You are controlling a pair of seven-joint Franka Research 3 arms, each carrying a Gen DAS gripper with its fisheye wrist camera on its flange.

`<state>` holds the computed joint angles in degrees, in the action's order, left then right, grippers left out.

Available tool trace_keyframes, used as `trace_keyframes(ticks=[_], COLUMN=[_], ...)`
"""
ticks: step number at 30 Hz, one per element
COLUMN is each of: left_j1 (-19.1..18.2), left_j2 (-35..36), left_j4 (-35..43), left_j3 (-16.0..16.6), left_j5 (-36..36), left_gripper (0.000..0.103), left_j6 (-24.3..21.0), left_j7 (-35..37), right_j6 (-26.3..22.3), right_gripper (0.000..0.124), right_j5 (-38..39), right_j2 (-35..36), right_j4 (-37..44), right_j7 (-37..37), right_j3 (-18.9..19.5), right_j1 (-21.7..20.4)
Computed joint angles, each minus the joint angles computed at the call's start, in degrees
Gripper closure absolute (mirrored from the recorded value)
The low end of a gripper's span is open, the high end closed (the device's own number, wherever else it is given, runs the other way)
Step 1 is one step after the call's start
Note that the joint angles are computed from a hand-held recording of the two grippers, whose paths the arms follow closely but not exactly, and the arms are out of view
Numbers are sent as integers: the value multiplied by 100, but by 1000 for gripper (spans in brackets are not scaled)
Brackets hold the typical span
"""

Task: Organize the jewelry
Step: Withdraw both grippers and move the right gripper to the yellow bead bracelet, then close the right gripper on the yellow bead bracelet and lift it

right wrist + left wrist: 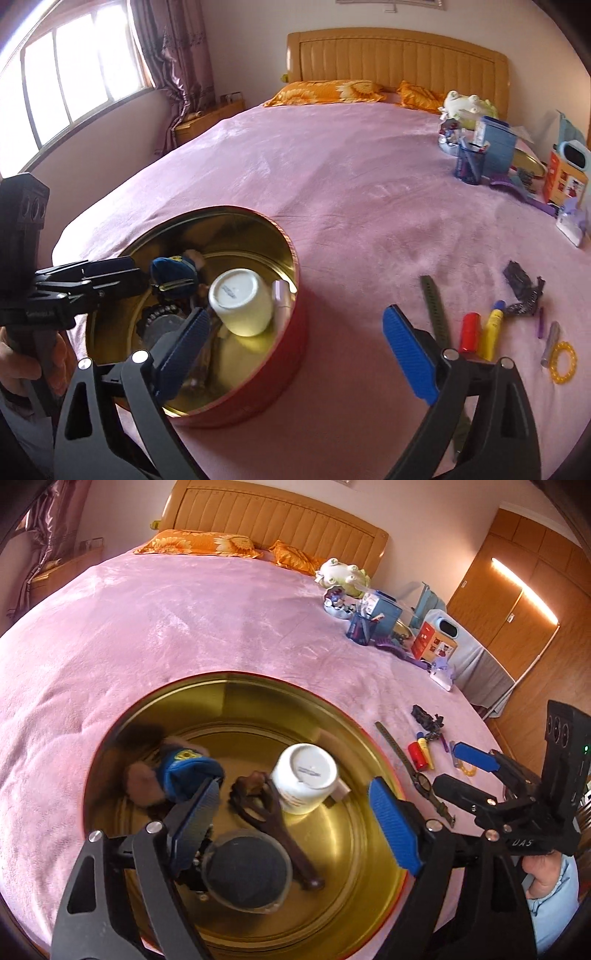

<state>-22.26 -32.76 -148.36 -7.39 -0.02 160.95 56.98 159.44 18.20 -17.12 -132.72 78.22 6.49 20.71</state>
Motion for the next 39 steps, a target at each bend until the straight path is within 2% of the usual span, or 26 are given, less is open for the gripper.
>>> trace_keyframes(ticks=[5, 8, 14, 17, 20, 24, 29, 34, 36, 37, 38, 39], left_j1=[-254, -287, -369, -359, -415, -641, -1034, -1444, -1549, -1577, -1592, -1587], left_j2=[723, 1253, 2379, 2982, 3628, 4532, 5868, 7015, 7226, 7252, 7251, 7216], left_j4=[662, 1184, 2252, 2839, 3515, 4563, 6405, 8104, 8404, 8427, 8406, 8336], left_j3=[-309, -557, -910, -1083, -1188, -1188, -1083, -862, -770, -733, -707, -694], left_j5=[32, 161, 382, 690, 1359, 1895, 2103, 2023, 1986, 1972, 1956, 1932], left_gripper=[21, 21, 21, 21, 21, 21, 21, 21, 21, 21, 21, 21], left_j6=[10, -74, -201, -452, -834, -1404, -2316, -3131, -3242, -3239, -3205, -3166], left_j7=[8, -21, 62, -6, -221, -134, 366, 796, 837, 831, 812, 791], right_j6=[234, 319, 342, 325, 340, 430, 312, 5, -115, -211, -280, -247], right_gripper=[28, 28, 28, 28, 28, 28, 28, 29, 37, 55, 65, 65], right_j5=[-275, -480, -586, -703, -824, -1134, -1751, -1865, -1685, -1693, -2045, -2407], right_j2=[-592, -850, -1154, -1115, -854, -322, 509, 1242, 1425, 1507, 1572, 1601], right_j4=[-765, -1090, -1469, -1512, -1418, -1135, -465, 219, 372, 440, 474, 460], right_j7=[199, 430, 310, 318, 350, 589, 1057, 1134, 878, 821, 1032, 1234], right_j3=[-112, -134, -493, -554, -627, -601, -608, -929, -1021, -1039, -1038, -1046], right_j1=[-465, -890, -1403, -1757, -2094, -2565, -2970, -2797, -2656, -2603, -2579, -2551])
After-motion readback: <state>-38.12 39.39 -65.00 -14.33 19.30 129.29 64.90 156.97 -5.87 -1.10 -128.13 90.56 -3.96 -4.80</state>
